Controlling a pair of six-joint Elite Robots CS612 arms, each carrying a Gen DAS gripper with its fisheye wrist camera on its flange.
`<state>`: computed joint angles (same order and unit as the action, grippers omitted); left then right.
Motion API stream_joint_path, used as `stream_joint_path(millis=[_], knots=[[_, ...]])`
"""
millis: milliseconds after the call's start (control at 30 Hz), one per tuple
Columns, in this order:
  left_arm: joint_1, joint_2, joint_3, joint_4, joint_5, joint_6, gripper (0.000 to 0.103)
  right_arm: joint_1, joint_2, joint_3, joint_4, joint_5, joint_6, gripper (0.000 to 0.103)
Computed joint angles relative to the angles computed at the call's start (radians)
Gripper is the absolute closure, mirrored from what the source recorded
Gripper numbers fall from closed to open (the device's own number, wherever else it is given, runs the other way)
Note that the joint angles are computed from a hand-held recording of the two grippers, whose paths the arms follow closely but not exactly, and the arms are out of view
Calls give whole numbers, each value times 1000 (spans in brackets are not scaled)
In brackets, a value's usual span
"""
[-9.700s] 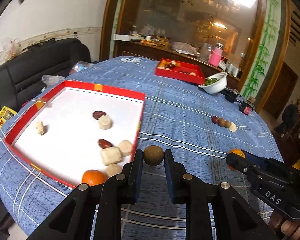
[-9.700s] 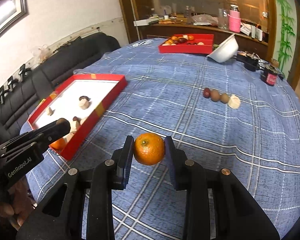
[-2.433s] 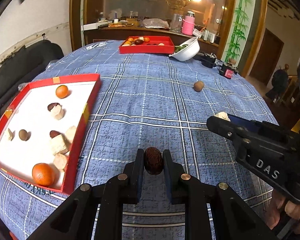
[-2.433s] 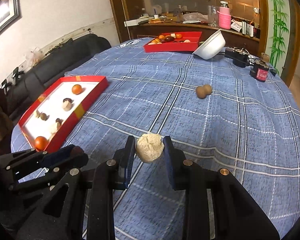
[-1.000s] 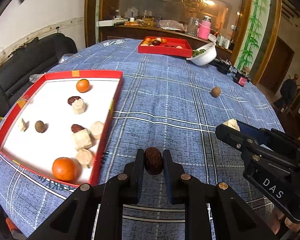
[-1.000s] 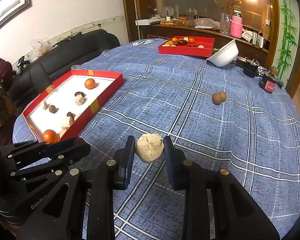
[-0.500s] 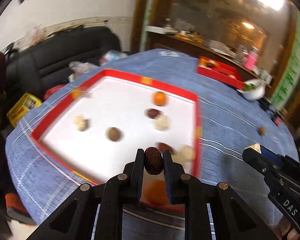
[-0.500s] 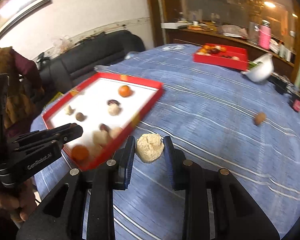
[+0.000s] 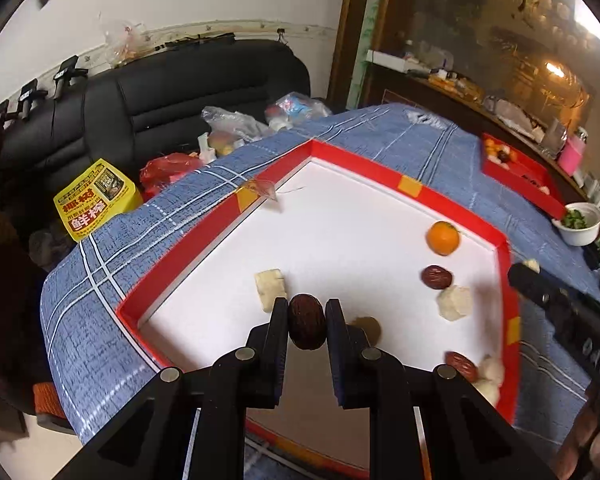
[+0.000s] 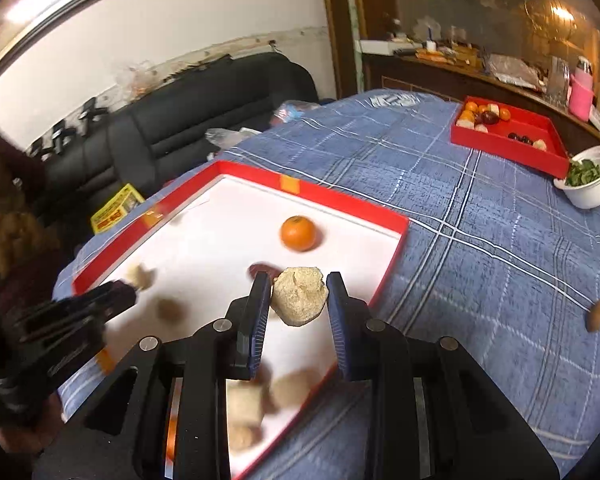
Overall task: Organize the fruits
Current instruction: 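Open both grippers to drop the date and pale snack into the tray, then grasp a brown round fruit with the right gripper while the left gripper grasps another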
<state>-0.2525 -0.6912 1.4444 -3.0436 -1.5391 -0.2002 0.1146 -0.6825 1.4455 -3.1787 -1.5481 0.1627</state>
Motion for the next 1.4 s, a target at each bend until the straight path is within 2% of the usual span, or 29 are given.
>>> stream_joint_path(millis=[267,333,367,433,467,567,667,833,933,1033,1167,1300,1400], knots=[[7,20,-43,83,23,-50,84,-3,37,-83,126,-9,-3,75],[2,19,-57,157,55,-51,62,-1,43,-103,175,-10,-20,73],[3,18,-60,180,51,-50,59,2,45,-110,193,-22,-27,71],[1,12,-51,175,52,-45,45,5,43,-110,205,-35,-33,46],[0,9,-49,180,59,-45,43,5,39,-104,198,-32,-34,43],[-4,-5,-27,162,74,-52,42,4,20,-74,166,-33,-53,43],[-5,-20,-7,148,57,-60,42,1,-5,-30,122,-40,-53,43],[-16,-51,51,46,34,-72,42,-20,-68,92,18,-59,-42,43],[-28,-63,79,-5,-7,-76,41,-41,-104,175,-28,-92,-34,43],[-53,-71,98,-29,-49,-44,40,-75,-136,262,-63,-138,7,43],[-99,-77,114,-26,-91,62,40,-136,-167,346,-85,-190,107,44],[-142,-80,132,-12,-104,166,40,-200,-176,369,-76,-193,219,44],[-158,-77,135,-2,-106,200,40,-240,-163,340,-55,-171,290,44]])
